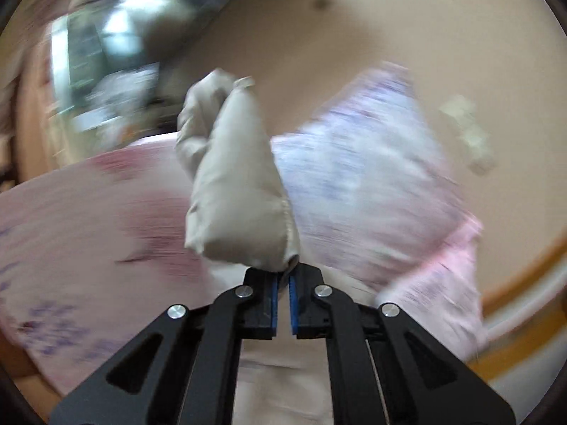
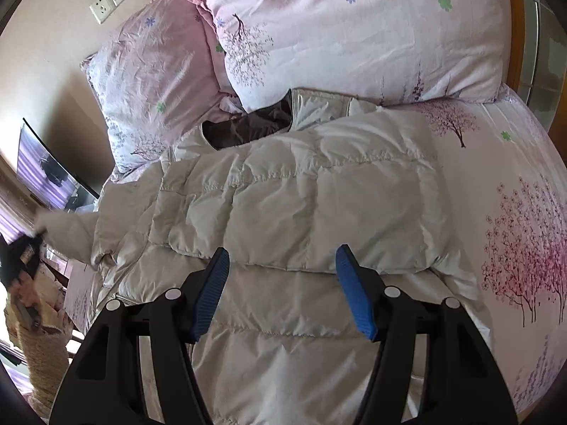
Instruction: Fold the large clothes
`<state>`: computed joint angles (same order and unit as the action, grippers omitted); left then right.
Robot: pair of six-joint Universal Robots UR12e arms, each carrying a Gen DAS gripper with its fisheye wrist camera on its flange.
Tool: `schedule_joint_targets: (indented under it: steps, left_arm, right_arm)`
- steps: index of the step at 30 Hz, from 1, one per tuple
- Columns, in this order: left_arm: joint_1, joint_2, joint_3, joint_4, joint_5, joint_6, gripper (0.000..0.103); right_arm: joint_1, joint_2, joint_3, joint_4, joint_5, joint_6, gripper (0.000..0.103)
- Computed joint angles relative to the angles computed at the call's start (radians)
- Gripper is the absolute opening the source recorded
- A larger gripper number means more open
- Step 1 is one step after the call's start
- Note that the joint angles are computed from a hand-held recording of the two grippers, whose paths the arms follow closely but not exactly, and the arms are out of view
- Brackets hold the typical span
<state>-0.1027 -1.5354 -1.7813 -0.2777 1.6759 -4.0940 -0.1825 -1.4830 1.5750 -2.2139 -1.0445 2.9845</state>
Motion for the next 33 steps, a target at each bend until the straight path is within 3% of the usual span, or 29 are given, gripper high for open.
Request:
schedule_joint_targets:
  steps: [5, 8, 10, 13, 14, 15, 16, 17, 19, 21, 25, 27, 31, 32, 33]
  left_arm:
    - [-0.095, -0.131, 0.169, 0.059, -0.166, 0.184, 0.005]
    - [-0.149, -0.225, 0.276, 0.03, -0.303, 0.266, 0.005]
    - [-0.181, -0.282, 0.343, -0.049, -0.368, 0.32, 0.006]
    - [-0.228, -0.369, 0.448, -0.256, -0.443, 0.425, 0.009]
    - [-0.238, -0.398, 0.482, -0.329, -0.471, 0.455, 0.02]
    - [-0.242, -0.415, 0.5, -0.365, -0.495, 0.472, 0.04]
    - [-0.243, -0.435, 0.515, -0.389, -0.539, 0.478, 0.05]
    - [-0.243, -0.441, 0.514, -0.389, -0.56, 0.472, 0.064]
    - [-0.241, -0.429, 0.486, -0.333, -0.577, 0.468, 0.076]
    - [-0.237, -0.393, 0.437, -0.245, -0.55, 0.49, 0.092]
    - [-0.24, -0.297, 0.32, -0.129, -0.366, 0.546, 0.101]
    - [-0.237, -0.253, 0.267, -0.115, -0.262, 0.567, 0.101]
    - [-0.21, -0.181, 0.185, -0.169, -0.131, 0.559, 0.101]
    - [-0.204, -0.166, 0.166, -0.186, -0.095, 0.552, 0.101]
    - [-0.197, -0.149, 0.145, -0.207, -0.055, 0.548, 0.101]
  right_arm:
    - [-0.009, -0.004, 0.003, -0.025, -0.001, 0.025, 0.064]
    - [-0.018, -0.003, 0.004, -0.041, -0.007, 0.051, 0.064]
    - [-0.026, -0.003, 0.006, -0.054, -0.008, 0.071, 0.064]
    - [-0.038, 0.003, 0.007, -0.069, -0.005, 0.106, 0.064]
    - [-0.041, 0.007, 0.004, -0.07, -0.003, 0.117, 0.064]
    - [-0.044, 0.013, -0.001, -0.065, 0.005, 0.131, 0.064]
    - [-0.047, 0.018, -0.007, -0.055, 0.017, 0.136, 0.064]
    - [-0.049, 0.023, -0.013, -0.041, 0.033, 0.14, 0.064]
    - [-0.054, 0.031, -0.025, -0.012, 0.071, 0.14, 0.064]
    - [-0.056, 0.043, -0.042, 0.023, 0.119, 0.135, 0.064]
    - [-0.043, 0.074, -0.08, 0.125, 0.189, 0.109, 0.064]
    - [-0.029, 0.091, -0.099, 0.173, 0.2, 0.095, 0.063]
    - [0.012, 0.131, -0.14, 0.244, 0.152, 0.091, 0.058]
    - [0.02, 0.14, -0.148, 0.261, 0.149, 0.089, 0.044]
    - [0.026, 0.147, -0.151, 0.275, 0.167, 0.081, 0.016]
